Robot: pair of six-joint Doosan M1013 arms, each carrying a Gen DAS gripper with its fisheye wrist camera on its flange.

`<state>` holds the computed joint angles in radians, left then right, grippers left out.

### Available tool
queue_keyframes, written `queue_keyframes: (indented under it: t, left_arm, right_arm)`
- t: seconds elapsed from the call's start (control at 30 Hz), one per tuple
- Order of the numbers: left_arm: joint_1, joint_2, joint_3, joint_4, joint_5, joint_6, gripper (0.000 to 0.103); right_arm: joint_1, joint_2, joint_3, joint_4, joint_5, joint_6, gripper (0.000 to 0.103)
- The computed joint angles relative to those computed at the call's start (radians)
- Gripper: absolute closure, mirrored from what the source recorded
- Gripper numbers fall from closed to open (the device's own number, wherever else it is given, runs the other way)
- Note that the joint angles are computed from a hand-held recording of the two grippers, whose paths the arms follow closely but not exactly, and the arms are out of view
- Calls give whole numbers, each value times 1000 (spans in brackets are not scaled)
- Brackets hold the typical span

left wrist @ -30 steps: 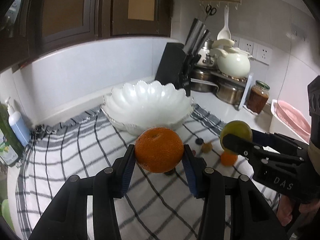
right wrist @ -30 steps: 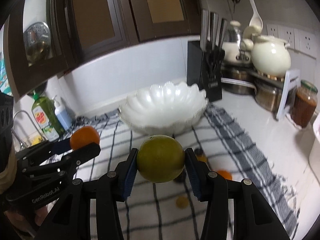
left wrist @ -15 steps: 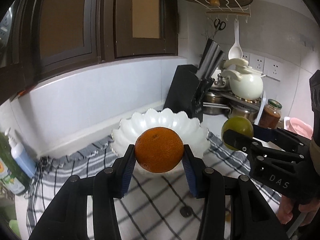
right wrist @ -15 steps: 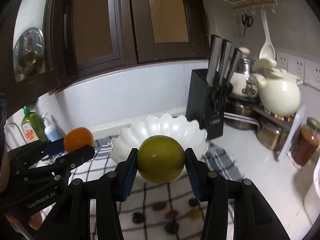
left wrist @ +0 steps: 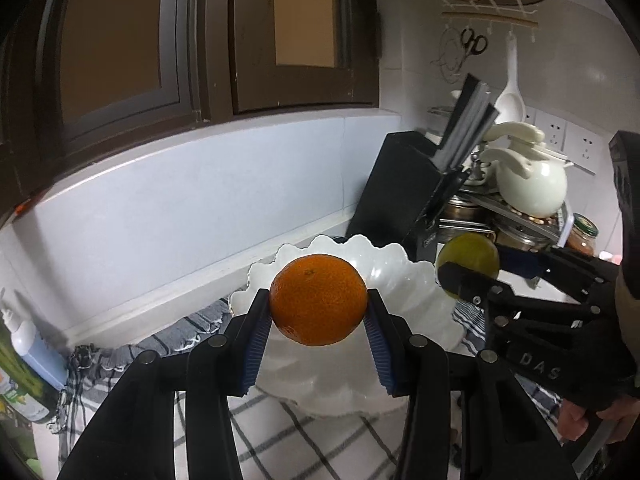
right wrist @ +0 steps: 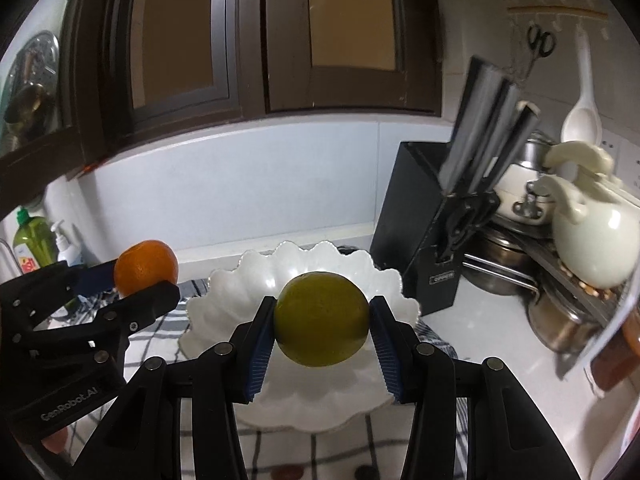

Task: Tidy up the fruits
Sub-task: 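Carry the orange and green citrus over the white bowl with both tools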

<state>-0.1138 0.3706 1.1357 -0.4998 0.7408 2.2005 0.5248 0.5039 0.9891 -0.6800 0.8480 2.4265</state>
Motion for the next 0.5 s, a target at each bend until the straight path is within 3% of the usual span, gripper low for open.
queue_keyframes:
  t: [0.27,0.5]
  left_arm:
    - [-10,109,-147,97,111,-128,57]
    - [-19,211,-281,173,235,-205,57]
  right_arm:
    - [-56,98,-145,181,70,-178,55]
    - [-96,201,-295,318,189,-299,56]
